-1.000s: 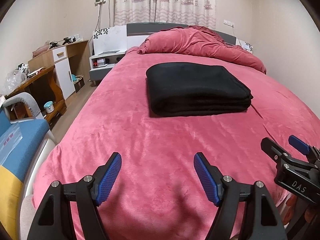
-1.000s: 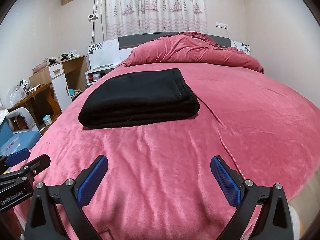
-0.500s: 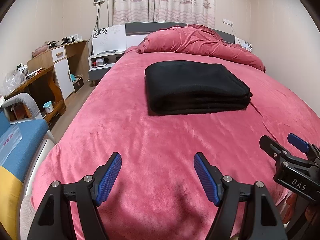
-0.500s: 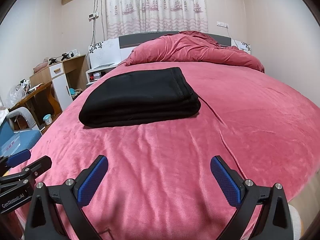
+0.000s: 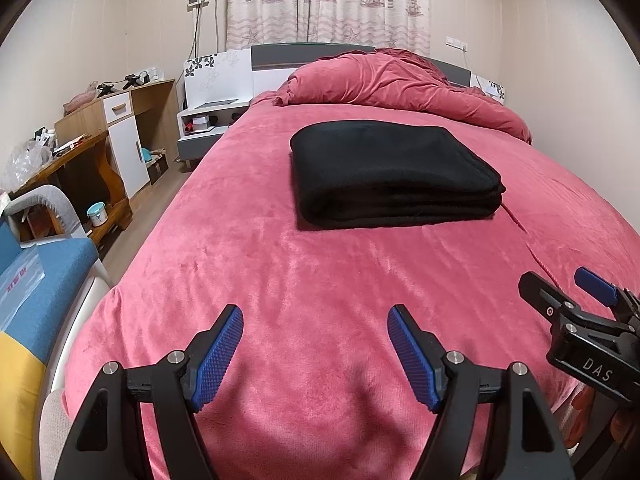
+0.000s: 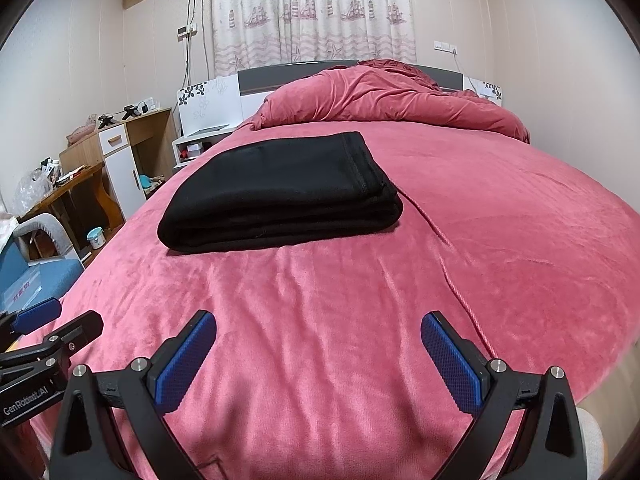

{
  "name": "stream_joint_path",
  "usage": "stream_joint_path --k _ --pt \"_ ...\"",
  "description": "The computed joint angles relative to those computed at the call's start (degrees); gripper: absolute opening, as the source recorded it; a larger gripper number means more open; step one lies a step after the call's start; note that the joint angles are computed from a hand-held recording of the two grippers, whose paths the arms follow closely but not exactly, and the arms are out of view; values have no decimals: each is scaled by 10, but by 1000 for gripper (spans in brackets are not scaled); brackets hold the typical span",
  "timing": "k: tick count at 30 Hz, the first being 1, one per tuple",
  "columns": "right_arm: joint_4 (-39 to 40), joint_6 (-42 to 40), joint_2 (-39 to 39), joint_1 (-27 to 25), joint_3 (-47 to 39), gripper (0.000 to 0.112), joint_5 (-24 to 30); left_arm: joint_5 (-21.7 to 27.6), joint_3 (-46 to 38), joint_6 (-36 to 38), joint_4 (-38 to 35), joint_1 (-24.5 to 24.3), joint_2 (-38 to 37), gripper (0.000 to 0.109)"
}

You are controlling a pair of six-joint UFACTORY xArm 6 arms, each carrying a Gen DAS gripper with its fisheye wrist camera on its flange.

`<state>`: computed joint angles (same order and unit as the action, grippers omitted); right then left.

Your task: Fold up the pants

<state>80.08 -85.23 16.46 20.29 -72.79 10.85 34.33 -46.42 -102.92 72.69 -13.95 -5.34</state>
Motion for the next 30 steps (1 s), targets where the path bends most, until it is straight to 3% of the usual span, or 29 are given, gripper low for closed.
stream_joint_path --k 30 --pt "-39 45 8 -1 -2 103 3 -9 -6 9 -12 2 13 76"
